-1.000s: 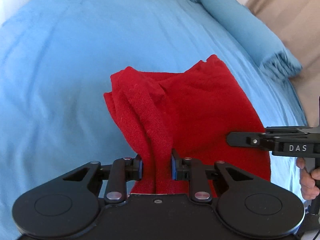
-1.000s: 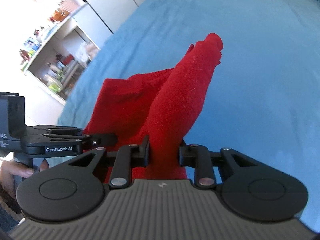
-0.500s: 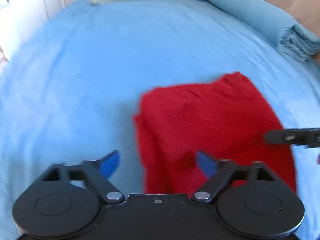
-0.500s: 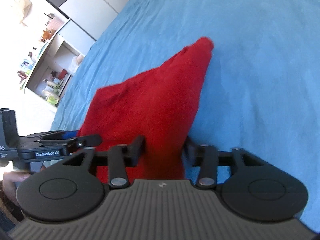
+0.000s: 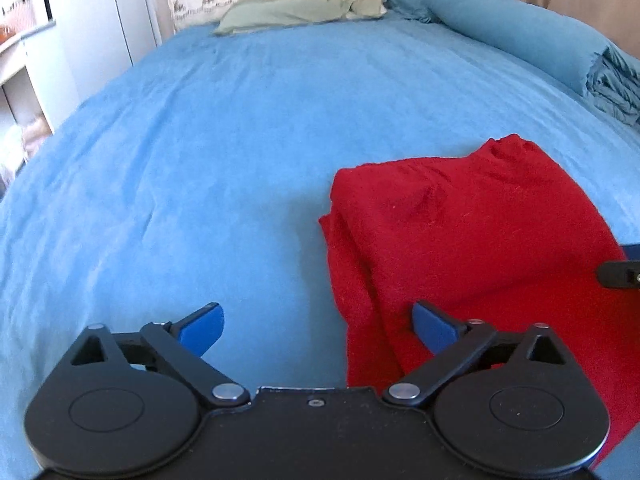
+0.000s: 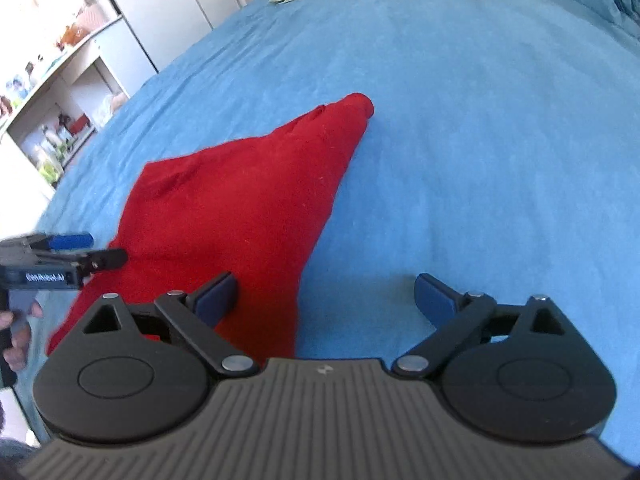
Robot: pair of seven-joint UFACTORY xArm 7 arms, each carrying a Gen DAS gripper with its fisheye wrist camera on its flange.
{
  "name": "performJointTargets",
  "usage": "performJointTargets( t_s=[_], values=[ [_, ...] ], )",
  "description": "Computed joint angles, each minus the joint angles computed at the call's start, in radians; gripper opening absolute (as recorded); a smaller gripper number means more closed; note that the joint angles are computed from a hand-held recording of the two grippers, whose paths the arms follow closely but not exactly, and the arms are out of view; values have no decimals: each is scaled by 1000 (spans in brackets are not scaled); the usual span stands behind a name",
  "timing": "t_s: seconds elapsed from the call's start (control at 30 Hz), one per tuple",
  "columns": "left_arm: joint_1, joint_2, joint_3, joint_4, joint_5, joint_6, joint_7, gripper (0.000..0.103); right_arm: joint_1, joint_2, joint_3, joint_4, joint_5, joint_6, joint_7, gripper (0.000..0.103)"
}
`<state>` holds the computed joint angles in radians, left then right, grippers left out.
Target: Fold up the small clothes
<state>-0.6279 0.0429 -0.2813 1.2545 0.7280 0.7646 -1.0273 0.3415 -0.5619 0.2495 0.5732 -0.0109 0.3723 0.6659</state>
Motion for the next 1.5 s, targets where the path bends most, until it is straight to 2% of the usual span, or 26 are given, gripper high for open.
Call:
performJointTargets(
  t_s=[0.13, 0.2, 0.33, 0.47, 0.57, 0.77, 0.9, 1.07, 1.27, 1.5],
  values=[
    [-3, -29, -7, -26, 60, 2, -64, 103, -35, -14, 44, -25, -48, -33, 30, 103],
    [-13, -50, -25, -17, 103, 55, -111, 102, -51, -17, 60, -17, -64, -32, 54, 103],
    [-29, -135, -81, 12, 140, 160, -139, 102, -80, -131, 119, 14, -121, 50, 115, 103],
    [-33, -195, -164, 125, 128, 312, -138, 103, -78, -260, 160, 128, -145, 243, 152, 103],
    [-41, -216, -231, 230, 130, 431, -156, 103, -114, -327, 216, 278, -168, 451, 189, 103],
    [-81, -195, -341, 418, 105, 670, -197, 103, -206, -373, 329, 581, -185, 832, 211, 103],
    [-124, -197, -374, 446, 78, 773, -247, 103, -238, -372, 380, 725, -136, 1008, 184, 103],
    [-196, -156, -423, 479, 117, 922, -277, 103, -280, -406, 427, 815, -63, 1163, 174, 103],
    [-290, -141, -399, 468, 108, 953, -293, 103, -315, -464, 462, 834, 35, 1257, 161, 103],
    [-345, -130, -386, 467, 112, 1009, -313, 103, -348, -511, 471, 822, 109, 1303, 151, 103]
  ],
)
